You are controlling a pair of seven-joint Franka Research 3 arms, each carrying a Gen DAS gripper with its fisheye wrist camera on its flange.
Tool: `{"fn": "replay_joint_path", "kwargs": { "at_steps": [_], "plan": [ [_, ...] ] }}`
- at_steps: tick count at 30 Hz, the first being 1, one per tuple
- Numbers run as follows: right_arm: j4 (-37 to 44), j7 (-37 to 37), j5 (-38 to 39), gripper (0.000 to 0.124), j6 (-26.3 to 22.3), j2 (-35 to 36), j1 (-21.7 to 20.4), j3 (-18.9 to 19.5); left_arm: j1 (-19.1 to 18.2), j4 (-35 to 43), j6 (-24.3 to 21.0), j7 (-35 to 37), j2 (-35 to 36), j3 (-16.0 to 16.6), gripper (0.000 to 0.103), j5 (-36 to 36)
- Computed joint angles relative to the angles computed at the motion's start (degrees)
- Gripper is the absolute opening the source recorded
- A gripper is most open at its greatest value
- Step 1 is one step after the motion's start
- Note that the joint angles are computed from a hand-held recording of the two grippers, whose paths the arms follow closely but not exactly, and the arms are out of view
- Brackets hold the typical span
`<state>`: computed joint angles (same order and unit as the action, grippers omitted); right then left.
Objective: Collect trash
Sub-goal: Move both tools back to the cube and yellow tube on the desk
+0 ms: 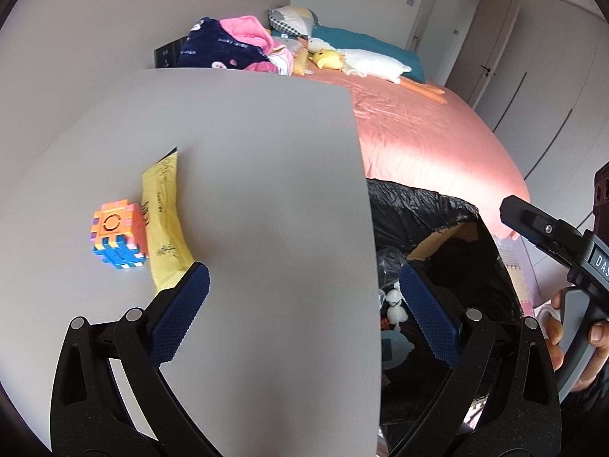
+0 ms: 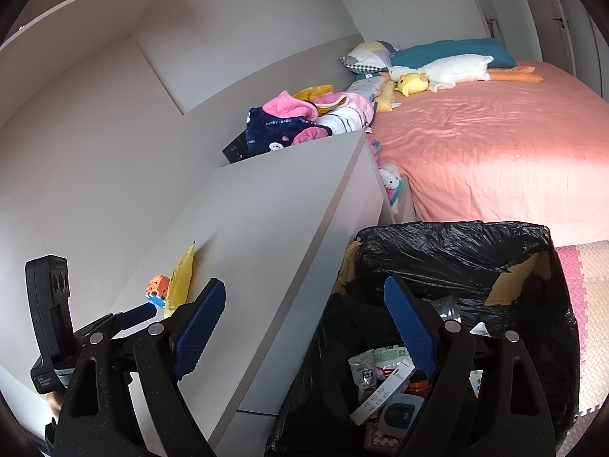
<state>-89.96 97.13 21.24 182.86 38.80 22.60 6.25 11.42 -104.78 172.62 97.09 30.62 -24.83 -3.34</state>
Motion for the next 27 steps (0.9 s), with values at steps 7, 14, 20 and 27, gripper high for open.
{"fn": "replay_joint_path", "kwargs": {
  "at_steps": [7, 14, 20, 27],
  "plan": [
    [6.9, 0.84, -1.57, 0.086, -3.83, 4.13, 2.11, -1.2, -0.23, -0.08, 0.4, -2.42, -0.31, 2.96, 0.097, 1.14],
    [14.56, 0.71, -2.79, 0.086, -7.89, 8.7, 2.42, -0.23, -0.54, -0.12, 1.35, -5.39, -0.36, 5.98, 0.097, 2.8],
    [21.05, 1.26, -3.94, 0.086, -11.56, 12.44, 3.43, -0.76, -1.73, 1.38, 2.1, -10.17, 0.69, 9.49, 0.097, 5.02],
    [27.93, 2.53, -5.43, 0.086, -15.44, 16.42, 4.45, -1.57, -3.18, 5.75, -0.14, -15.89, 3.52, 12.99, 0.076, 7.89]
  ]
}}
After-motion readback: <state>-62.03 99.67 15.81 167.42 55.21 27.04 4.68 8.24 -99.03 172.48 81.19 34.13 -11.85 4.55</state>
